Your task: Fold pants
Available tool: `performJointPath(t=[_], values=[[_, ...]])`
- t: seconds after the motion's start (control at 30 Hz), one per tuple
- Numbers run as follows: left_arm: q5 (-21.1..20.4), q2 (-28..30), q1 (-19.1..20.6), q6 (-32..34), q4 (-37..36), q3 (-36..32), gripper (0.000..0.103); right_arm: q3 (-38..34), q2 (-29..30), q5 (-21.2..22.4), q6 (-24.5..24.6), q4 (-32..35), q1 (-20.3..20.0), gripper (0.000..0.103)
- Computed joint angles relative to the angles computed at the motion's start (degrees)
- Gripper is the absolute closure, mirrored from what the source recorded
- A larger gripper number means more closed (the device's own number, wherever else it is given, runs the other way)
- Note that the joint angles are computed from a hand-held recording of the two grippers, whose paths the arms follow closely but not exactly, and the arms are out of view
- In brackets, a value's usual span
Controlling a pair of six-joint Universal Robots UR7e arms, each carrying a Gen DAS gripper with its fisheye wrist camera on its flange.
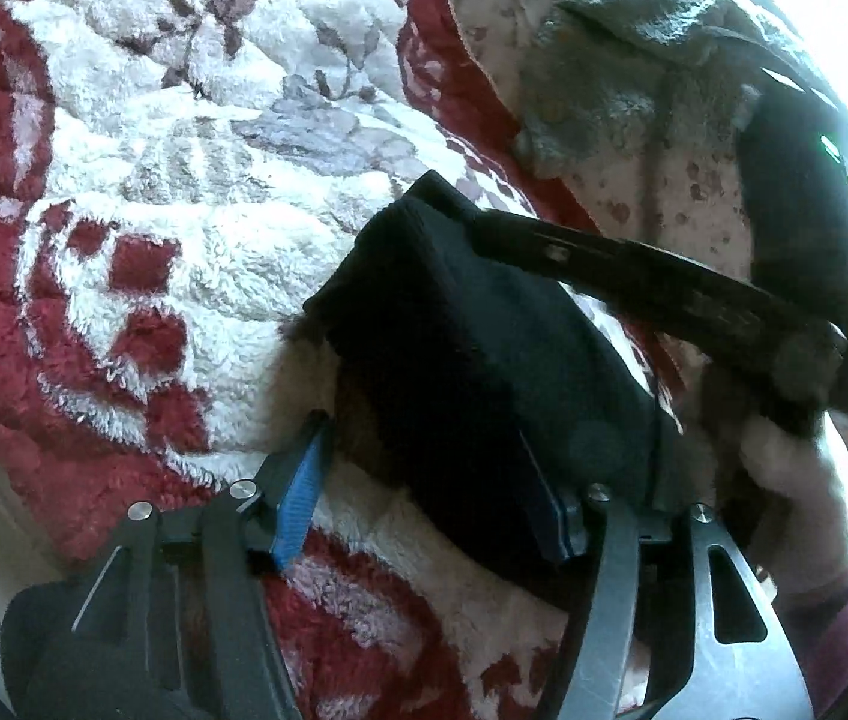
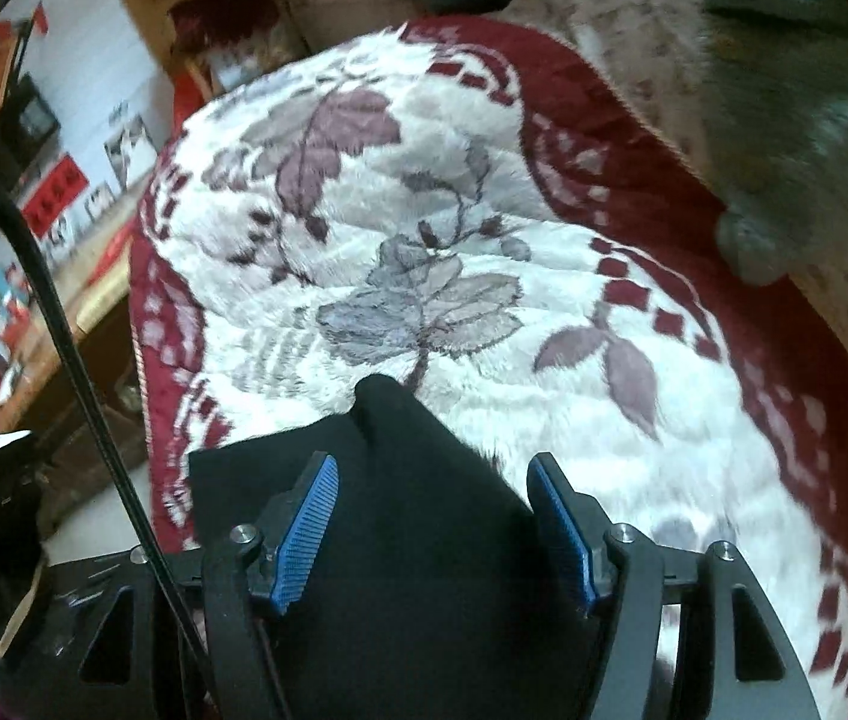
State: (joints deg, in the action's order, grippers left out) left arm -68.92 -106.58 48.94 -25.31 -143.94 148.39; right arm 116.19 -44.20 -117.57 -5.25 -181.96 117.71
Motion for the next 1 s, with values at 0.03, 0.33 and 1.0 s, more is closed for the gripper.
performJointPath(t=[0.03,0.33,1.0], values=[[-0.18,-0.23,0.04,0.06,0.42,-0.13,0.043,-1.22,0.71,-0.35,-0.73,1.47,-0.1,0.04],[-6.24,-2.79,1.82,0.97,-1.35,-0.37,0.043,-1.95,0.0,3.97,-0.82,3.53,-1.83,0.04],[-2.8,1.55,1.92,3.0,-8.97,2.12,0.062,-3.55,3.79,2.7,-2.98,1.04,-2.47,0.078]])
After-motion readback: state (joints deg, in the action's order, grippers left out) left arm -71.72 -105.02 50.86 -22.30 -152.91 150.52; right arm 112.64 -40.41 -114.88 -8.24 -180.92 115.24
